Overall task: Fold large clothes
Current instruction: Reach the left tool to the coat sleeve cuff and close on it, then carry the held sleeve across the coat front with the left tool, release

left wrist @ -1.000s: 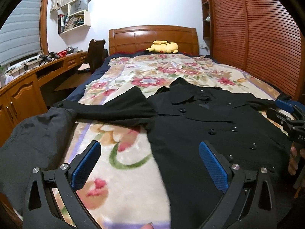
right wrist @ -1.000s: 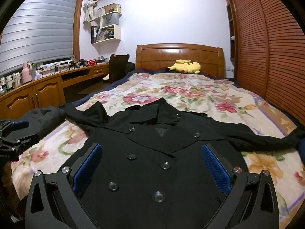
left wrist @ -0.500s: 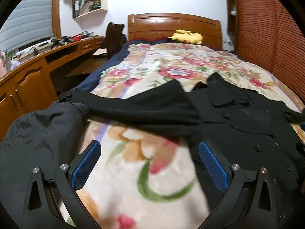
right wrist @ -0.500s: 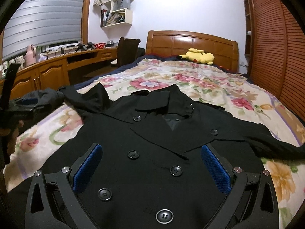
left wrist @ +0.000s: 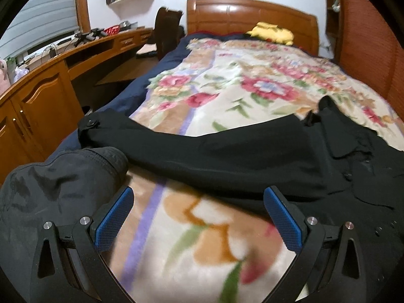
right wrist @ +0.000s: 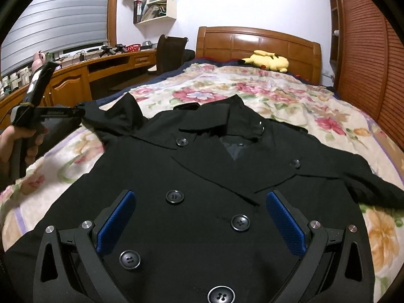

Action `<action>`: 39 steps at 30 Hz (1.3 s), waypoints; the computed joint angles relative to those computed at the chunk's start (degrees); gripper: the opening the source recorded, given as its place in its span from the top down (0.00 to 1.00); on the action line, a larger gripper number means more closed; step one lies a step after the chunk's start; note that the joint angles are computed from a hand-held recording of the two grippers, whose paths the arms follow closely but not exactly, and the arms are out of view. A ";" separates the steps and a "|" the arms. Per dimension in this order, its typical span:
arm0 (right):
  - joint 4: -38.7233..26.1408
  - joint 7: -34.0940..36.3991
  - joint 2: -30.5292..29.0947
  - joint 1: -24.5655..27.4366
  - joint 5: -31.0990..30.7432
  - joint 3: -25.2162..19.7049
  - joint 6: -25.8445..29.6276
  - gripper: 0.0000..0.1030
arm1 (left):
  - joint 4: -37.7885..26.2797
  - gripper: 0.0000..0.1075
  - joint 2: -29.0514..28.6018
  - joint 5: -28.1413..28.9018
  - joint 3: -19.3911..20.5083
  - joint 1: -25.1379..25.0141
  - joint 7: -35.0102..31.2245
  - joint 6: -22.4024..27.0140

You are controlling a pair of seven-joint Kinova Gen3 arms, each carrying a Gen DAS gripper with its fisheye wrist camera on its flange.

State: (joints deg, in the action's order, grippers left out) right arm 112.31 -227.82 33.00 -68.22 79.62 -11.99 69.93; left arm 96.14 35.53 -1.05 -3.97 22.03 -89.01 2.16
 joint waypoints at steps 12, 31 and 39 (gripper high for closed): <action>-0.51 2.06 -0.64 1.93 -0.59 0.50 -4.28 0.00 | -13.08 0.40 8.01 2.26 9.06 -8.75 -0.33 10.68; -0.13 3.35 -1.21 2.74 -0.87 0.71 -6.58 0.00 | -21.63 0.40 13.39 2.36 7.96 -8.79 3.90 20.86; -0.17 3.29 -1.13 2.74 -0.82 0.69 -6.50 0.00 | -20.07 0.90 12.87 4.05 13.04 -11.52 -3.32 20.25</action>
State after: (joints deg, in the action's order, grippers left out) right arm 112.14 -224.52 31.87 -65.48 78.80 -11.31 63.42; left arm 76.07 48.39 3.00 9.07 10.51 -92.33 22.41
